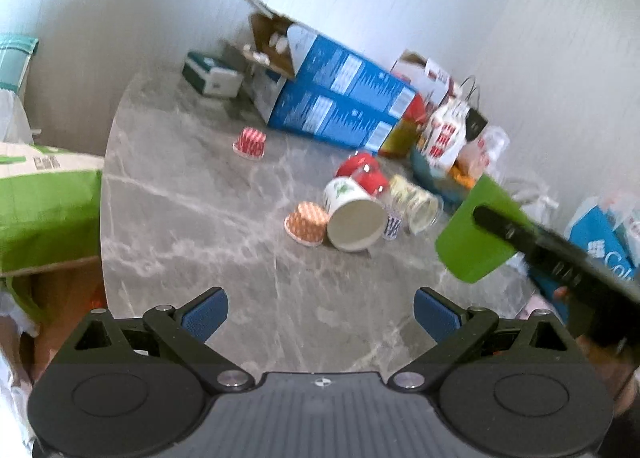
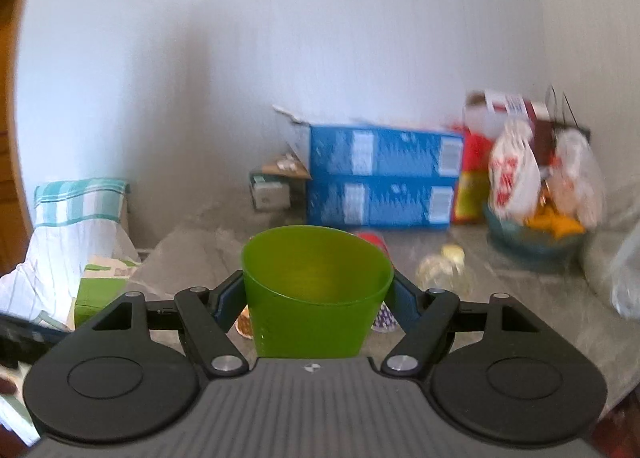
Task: Flip cup upright
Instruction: 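Open the left tool and rotate the green cup upright with the right tool, then lower the upright green cup onto the table with the right tool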
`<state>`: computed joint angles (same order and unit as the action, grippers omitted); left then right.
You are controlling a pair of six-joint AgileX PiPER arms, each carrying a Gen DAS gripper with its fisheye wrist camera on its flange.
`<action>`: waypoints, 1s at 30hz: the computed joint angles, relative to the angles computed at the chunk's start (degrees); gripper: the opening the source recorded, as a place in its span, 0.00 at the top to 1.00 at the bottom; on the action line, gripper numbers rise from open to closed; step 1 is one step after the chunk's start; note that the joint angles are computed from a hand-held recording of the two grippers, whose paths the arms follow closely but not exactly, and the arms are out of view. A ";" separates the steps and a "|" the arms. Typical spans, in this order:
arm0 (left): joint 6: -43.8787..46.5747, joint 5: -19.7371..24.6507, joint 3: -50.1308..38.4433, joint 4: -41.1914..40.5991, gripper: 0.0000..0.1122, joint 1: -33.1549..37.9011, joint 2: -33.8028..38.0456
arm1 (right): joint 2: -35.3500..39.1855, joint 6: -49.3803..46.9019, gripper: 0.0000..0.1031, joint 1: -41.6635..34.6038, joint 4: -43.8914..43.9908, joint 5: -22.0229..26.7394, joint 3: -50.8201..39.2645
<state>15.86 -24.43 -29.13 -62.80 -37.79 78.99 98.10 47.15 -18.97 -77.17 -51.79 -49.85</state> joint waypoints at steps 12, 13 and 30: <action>-6.76 -5.59 3.65 6.68 0.10 -2.32 -1.11 | 12.58 -26.25 0.28 -0.87 16.35 -13.89 7.88; -7.03 -5.85 3.73 6.85 0.10 -2.49 -0.90 | 12.94 -26.89 0.28 -0.73 16.97 -14.24 8.07; -18.31 -7.58 6.57 16.10 0.10 -0.74 0.91 | 15.04 -30.14 0.28 5.14 24.36 -7.85 6.03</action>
<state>-2.45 -32.01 -22.57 -46.70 -38.52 79.90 113.14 17.01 -13.83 -52.82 -59.65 -43.82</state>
